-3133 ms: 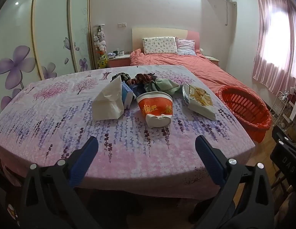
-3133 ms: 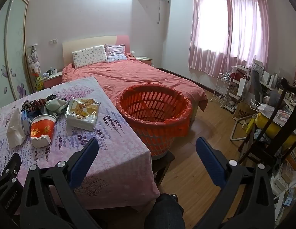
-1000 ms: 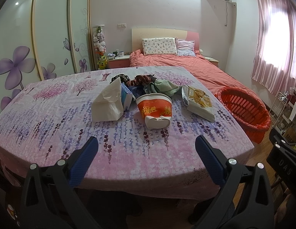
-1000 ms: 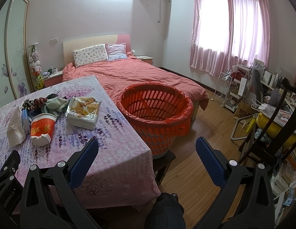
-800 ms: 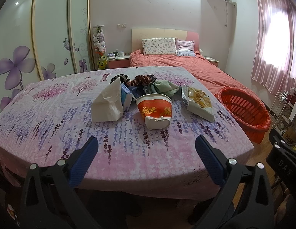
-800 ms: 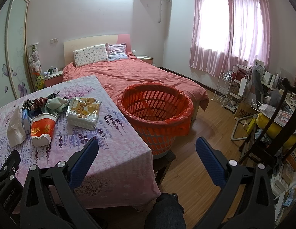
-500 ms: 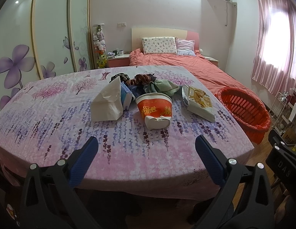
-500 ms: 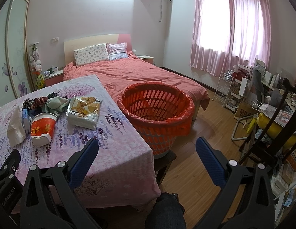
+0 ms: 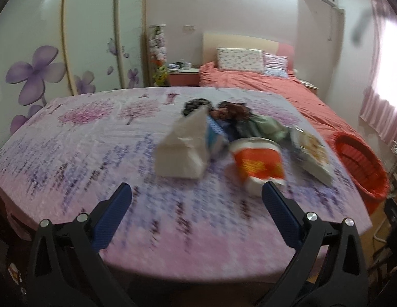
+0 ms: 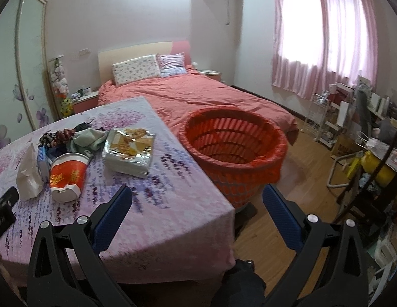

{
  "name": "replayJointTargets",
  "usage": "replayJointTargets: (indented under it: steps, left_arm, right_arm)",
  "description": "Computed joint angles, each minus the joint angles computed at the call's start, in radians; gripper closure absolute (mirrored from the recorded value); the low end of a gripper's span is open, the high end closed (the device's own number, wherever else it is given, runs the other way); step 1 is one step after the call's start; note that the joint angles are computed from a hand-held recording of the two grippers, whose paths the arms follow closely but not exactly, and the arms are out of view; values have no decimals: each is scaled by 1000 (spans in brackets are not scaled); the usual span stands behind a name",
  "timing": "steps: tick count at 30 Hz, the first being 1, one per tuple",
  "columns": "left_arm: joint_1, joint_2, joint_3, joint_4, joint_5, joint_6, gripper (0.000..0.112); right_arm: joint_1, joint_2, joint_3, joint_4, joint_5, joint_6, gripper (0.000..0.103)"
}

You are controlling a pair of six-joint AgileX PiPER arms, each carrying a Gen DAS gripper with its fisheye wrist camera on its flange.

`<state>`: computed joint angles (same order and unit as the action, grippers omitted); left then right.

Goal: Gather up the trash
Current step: 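Reach the right gripper to the snack bag and grasp it while the left gripper grasps the tissue pack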

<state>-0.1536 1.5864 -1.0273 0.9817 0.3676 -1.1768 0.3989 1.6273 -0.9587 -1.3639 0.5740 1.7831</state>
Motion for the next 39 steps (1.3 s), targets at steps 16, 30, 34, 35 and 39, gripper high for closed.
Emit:
replayJointTargets:
  steps: [16, 30, 34, 35, 39]
  left_arm:
    - [218, 303, -342, -619, -55, 760, 19]
    - [245, 485, -570, -936, 76, 1086, 32]
    - [261, 513, -614, -1019, 106, 1161, 39]
    - [266, 521, -627, -1044, 117, 1183, 41]
    - [287, 543, -675, -1116, 154, 1240, 49]
  right_arm:
    - [-87, 264, -365, 505, -230, -568, 5]
    - [-107, 505, -693, 893, -74, -1008, 16]
    - [-101, 528, -737, 895, -38, -1029, 22]
    - [-100, 539, -759, 897, -25, -1039, 23]
    - [-113, 553, -790, 951, -13, -1101, 28]
